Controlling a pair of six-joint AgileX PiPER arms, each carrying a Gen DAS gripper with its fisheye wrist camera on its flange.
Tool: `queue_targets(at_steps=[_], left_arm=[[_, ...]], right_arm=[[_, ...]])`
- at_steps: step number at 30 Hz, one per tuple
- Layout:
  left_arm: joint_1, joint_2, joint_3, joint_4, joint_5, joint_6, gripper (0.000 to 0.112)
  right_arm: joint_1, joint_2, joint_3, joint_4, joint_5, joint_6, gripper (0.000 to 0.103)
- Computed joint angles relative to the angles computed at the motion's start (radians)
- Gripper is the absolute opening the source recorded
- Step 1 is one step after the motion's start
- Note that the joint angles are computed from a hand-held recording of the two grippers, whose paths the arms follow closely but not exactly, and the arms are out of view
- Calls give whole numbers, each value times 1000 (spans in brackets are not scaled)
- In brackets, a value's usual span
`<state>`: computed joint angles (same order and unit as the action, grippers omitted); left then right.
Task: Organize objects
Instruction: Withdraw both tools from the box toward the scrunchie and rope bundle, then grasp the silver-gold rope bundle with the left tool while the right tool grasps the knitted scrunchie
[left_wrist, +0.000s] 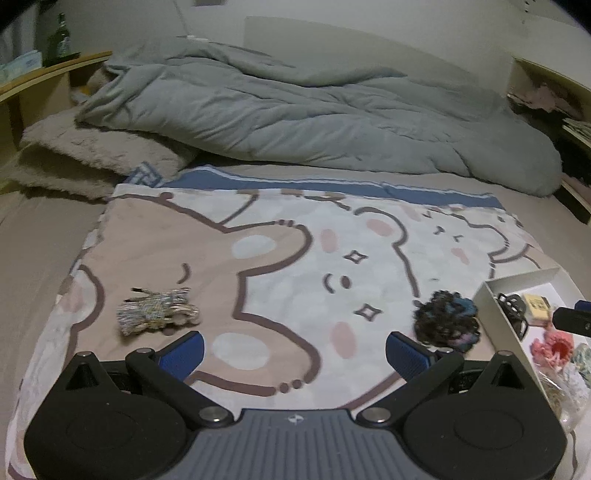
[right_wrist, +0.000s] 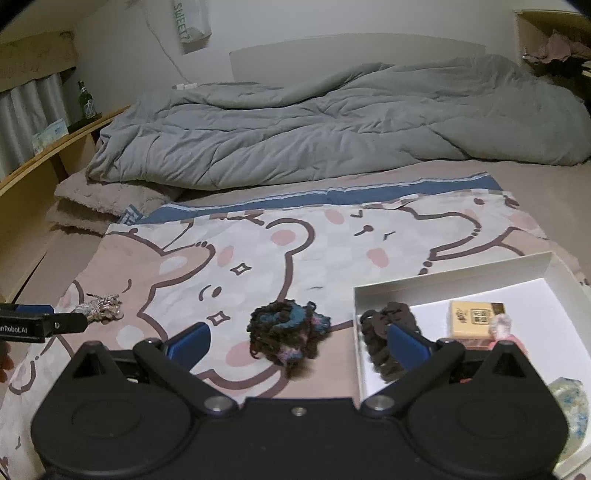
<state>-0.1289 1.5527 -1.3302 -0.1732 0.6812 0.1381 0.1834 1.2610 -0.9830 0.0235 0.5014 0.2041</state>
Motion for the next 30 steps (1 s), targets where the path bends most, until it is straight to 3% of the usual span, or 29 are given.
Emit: queue_targets(at_steps=[6, 13, 24, 30], left_arm=[[78, 23, -22, -37, -20, 28, 103], [128, 103, -110, 59, -66, -50, 103], [148, 346, -281, 193, -28, -220, 103], [153, 438, -347, 232, -18, -264, 103]], right_arm=[[28, 84, -70, -46, -1, 75, 103], [57, 218, -167, -63, 7, 91, 103], [21, 406, -263, 140, -7, 10, 103], [8, 474, -298, 173, 1, 58, 103]])
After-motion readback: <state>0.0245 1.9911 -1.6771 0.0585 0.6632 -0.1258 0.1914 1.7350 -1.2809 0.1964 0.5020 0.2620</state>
